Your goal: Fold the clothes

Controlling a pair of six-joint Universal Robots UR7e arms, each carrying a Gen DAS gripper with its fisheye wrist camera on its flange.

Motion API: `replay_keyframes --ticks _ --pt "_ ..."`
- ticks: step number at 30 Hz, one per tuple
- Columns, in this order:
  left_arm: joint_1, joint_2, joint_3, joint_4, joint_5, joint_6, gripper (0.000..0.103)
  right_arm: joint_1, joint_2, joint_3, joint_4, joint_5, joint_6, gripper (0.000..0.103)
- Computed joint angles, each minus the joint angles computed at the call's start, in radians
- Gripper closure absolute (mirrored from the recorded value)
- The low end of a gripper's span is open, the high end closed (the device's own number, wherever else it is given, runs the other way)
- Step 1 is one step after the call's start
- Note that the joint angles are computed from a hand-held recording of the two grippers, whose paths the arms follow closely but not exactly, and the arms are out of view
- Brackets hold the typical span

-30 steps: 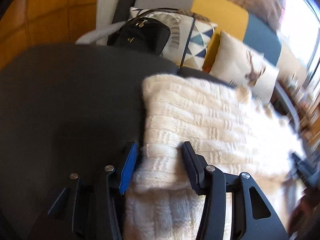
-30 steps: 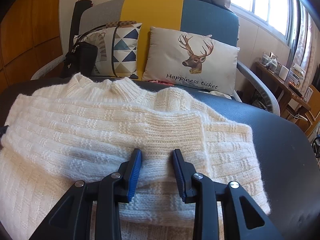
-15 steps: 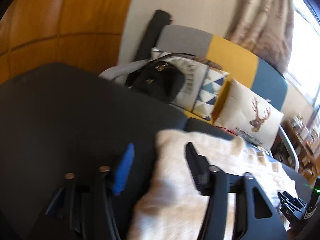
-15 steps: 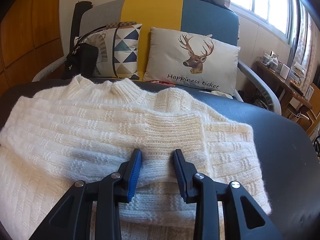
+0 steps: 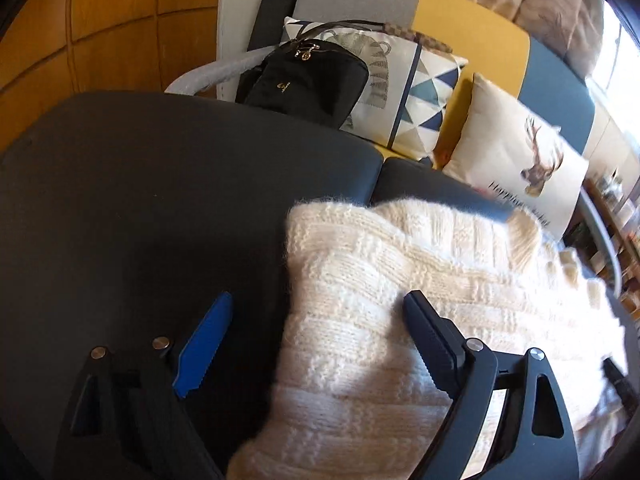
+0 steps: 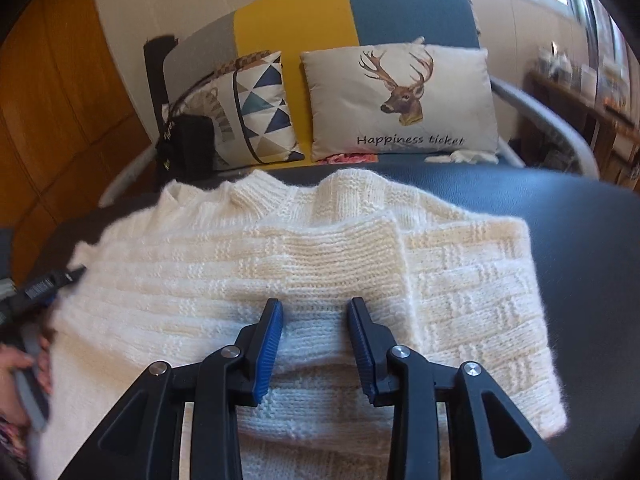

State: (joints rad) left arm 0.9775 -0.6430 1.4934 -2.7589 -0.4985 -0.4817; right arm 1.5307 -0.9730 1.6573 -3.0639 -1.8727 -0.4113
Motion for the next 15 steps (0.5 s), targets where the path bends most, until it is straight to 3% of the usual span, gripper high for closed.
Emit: replay_keyframes --ticks 2,5,7,9,11,13,15 --pt "0.000 0.000 0.004 0.005 0.007 0.003 0.012 -0.017 -0.036 0.028 -0.015 0.053 0.068 0.069" --pt "0.000 -0.018 0.043 -0.046 -0.012 0.016 0.011 -0.011 -0.070 0.101 -0.215 0.026 0.105 0.058" --pt "0.001 -0.014 0.038 -0.041 -0.009 0.019 0.010 -0.011 -0.092 0.127 -0.247 0.101 0.092 0.050" --pt "0.001 -0.009 0.030 -0.035 -0.005 0.021 0.009 0.017 -0.084 0.103 -0.178 0.097 0.036 0.050" --pt "0.002 -0.012 0.038 -0.055 -0.013 0.029 0.009 0.040 -0.057 0.045 -0.026 0.106 0.021 0.049" --pt "0.004 -0.017 0.048 -0.081 -0.024 0.037 0.009 0.042 -0.022 -0.018 0.103 0.153 0.061 0.049" --pt "0.004 -0.016 0.048 -0.081 -0.023 0.039 0.009 0.041 0.014 -0.053 0.125 0.177 0.074 0.049"
